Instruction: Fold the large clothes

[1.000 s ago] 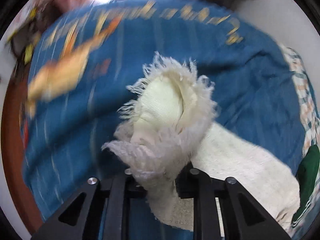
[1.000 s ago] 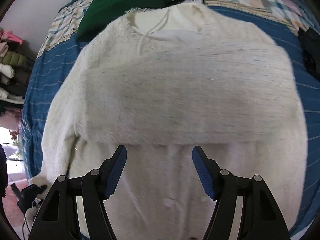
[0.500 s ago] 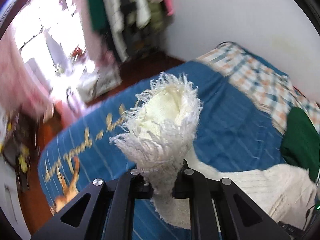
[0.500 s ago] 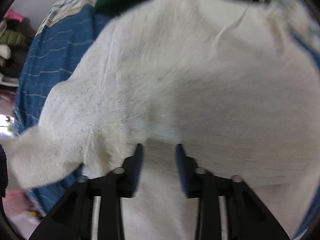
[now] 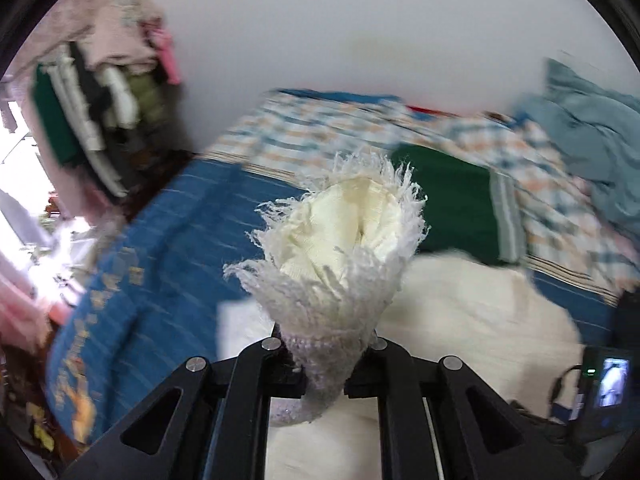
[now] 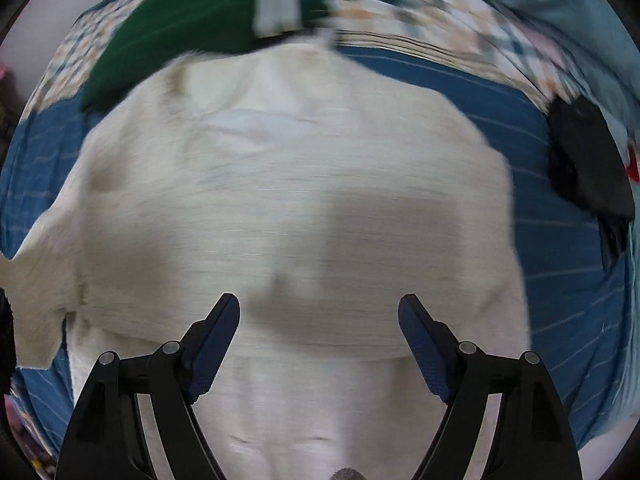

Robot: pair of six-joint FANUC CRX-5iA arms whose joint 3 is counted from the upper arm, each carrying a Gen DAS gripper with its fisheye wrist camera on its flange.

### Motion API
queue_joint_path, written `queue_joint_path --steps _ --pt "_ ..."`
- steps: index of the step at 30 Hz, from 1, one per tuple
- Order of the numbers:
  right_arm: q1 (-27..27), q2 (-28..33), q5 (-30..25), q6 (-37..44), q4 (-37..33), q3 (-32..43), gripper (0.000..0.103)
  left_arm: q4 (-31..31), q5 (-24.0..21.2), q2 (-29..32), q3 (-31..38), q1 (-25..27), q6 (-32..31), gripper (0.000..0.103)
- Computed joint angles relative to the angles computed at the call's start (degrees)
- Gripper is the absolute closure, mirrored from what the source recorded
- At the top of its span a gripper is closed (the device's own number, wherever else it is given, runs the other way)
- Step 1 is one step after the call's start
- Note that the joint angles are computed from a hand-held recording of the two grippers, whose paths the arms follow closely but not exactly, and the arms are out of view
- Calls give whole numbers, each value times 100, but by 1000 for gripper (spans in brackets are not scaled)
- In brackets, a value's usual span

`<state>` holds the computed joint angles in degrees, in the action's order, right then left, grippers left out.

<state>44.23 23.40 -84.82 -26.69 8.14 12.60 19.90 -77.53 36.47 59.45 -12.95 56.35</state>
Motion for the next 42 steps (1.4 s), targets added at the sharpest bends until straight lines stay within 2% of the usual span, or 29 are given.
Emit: queue_joint_path --steps 6,9,10,13,14,15,16,17,18,20,23,25,27,31,34,35,36,37,39,42 --pt "757 -1799 290 -1702 -254 -2134 20 -11 332 -1029 -1992 -1031 -326 95" --pt "1155 -2412 342 -2331 -435 -2778 20 -248 572 -1312 -2667 -1468 -515 94" --pt "1327 -2626 391 -2552 -467 -3007 20 -321 637 -1389 -2908 -1596 -589 91" --pt "1858 -3194 548 -3119 -556 -3576 20 -856 539 -1452 -3184 -1914 -585 87" --pt "2000 -3330 597 -3262 -548 -3718 20 -998 516 -1488 -3247 -1982 -537 82" --pt "2178 -3479 635 -3432 -544 -3858 20 -1033 421 -1466 -3267 -2016 -502 62" --pt "2312 -3572 666 -3573 -508 -3942 20 -988 287 -1434 -3237 -2006 -487 31" --pt "2577 -3776 762 -3883 -353 -4153 20 -902 152 -1383 -3171 -1977 -471 18" --pt "2739 -3868 810 -4086 -235 -4252 20 -799 167 -1447 -3263 -1927 -477 12" --pt "3155 -4133 851 -4613 86 -4521 20 -697 282 -1556 -3359 -1885 -494 11" --pt "3580 -4419 739 -5041 488 -4762 20 -690 95 -1564 -3158 -1715 -313 11" --pt "3639 -4543 805 -5038 693 -4870 20 -840 -114 -1531 -2862 -1493 -17 11" --pt "3427 -4534 991 -4745 774 -4889 20 -1164 -53 -1681 -2844 -1188 243 11" --pt "2387 -4285 1859 -3115 697 -4965 20 -2367 370 -1812 -2957 -834 511 11" --pt "1547 -3877 2638 -1804 487 -4939 20 -3271 483 -1514 -2825 -713 709 11" --pt "1296 -3739 2916 -1425 391 -4951 22 -3449 534 -1405 -2767 -696 809 11" --pt "1095 -3630 3195 -1171 369 -4993 44 -3616 604 -1234 -2657 -663 901 11" --pt "937 -3522 3362 -958 370 -4997 73 -3683 633 -1114 -2570 -654 916 11" --pt "856 -3499 3525 -1202 603 -5093 90 -3870 697 -862 -2359 -668 1051 11" --pt "1155 -3600 2942 -2490 1019 -5194 91 -3952 552 -425 -1895 -677 1178 11"
